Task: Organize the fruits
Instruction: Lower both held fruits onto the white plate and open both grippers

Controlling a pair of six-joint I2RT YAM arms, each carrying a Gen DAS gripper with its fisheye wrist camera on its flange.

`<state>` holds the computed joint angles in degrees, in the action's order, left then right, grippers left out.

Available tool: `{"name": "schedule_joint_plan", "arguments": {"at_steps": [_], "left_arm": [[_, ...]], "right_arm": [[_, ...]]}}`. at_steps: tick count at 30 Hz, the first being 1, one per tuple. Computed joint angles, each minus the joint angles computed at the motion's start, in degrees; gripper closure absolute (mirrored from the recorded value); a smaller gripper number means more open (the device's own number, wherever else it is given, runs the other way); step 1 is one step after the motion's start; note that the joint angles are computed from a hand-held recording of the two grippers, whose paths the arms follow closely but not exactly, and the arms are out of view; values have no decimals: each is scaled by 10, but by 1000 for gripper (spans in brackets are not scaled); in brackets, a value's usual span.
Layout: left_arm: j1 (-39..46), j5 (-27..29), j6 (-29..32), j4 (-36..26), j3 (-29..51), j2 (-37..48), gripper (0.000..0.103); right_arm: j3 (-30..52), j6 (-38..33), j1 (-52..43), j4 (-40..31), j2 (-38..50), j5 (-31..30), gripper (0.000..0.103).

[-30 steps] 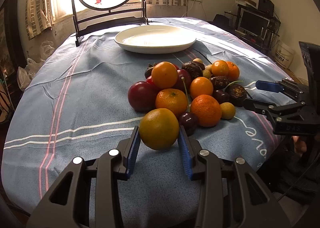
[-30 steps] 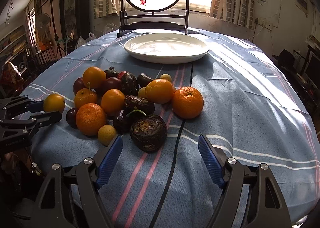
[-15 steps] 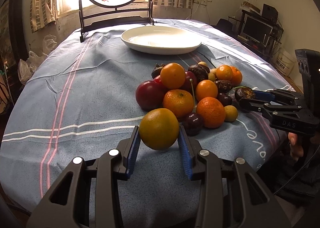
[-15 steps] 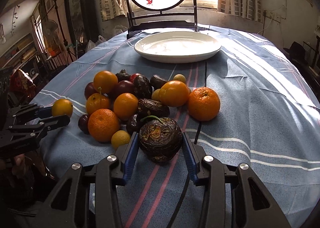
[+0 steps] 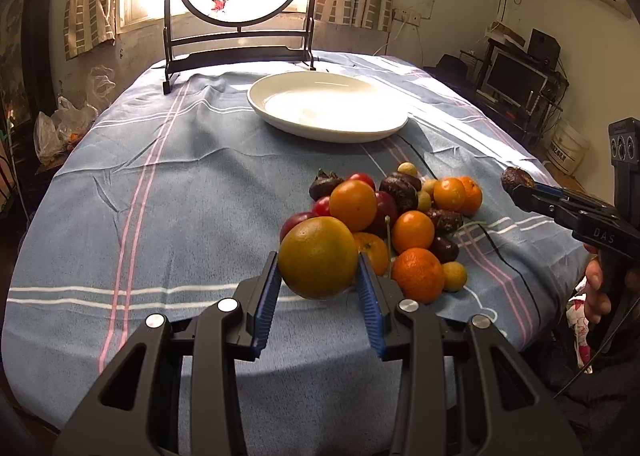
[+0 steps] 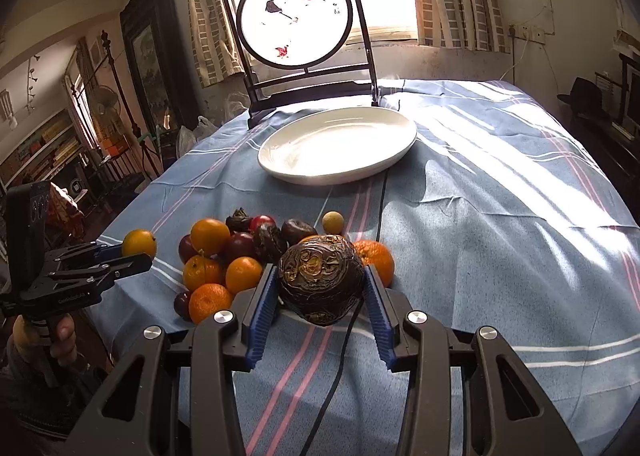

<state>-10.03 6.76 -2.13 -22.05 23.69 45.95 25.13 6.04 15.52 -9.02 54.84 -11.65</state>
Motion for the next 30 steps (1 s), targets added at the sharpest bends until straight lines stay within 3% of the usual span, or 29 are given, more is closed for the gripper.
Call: {"name": "schedule_joint_plan", "arguments": {"at_steps": [5, 10, 14, 19, 21, 23, 24, 26, 30], "left_arm": [[-13, 6, 15, 36, 116, 128, 66], [-20, 4, 10, 60, 278, 345, 66], [-9, 22, -7, 12, 445, 534, 66], [-2, 7, -15, -41, 624, 702, 65], [7, 22, -11, -78, 710, 762, 65], [17, 32, -23, -103, 772, 803, 57], [24, 40, -36, -102, 780, 807, 52], [34, 59, -51, -78, 747, 776, 51], [35, 57, -35, 7, 561, 622, 37]], "right_arm": [[116, -19, -17, 2, 106, -22, 59], [276, -25, -33, 6, 298, -41, 59], [425, -26, -39, -28, 465, -39, 59], [608, -11, -41, -76, 632, -46, 59], [669, -2, -46, -85, 679, -62, 53], [694, 14, -47, -83, 696, -48, 35], [683, 21, -48, -70, 687, -40, 35], [639, 25, -52, -53, 650, -51, 35], [476, 13, -52, -4, 519, -44, 35]]}}
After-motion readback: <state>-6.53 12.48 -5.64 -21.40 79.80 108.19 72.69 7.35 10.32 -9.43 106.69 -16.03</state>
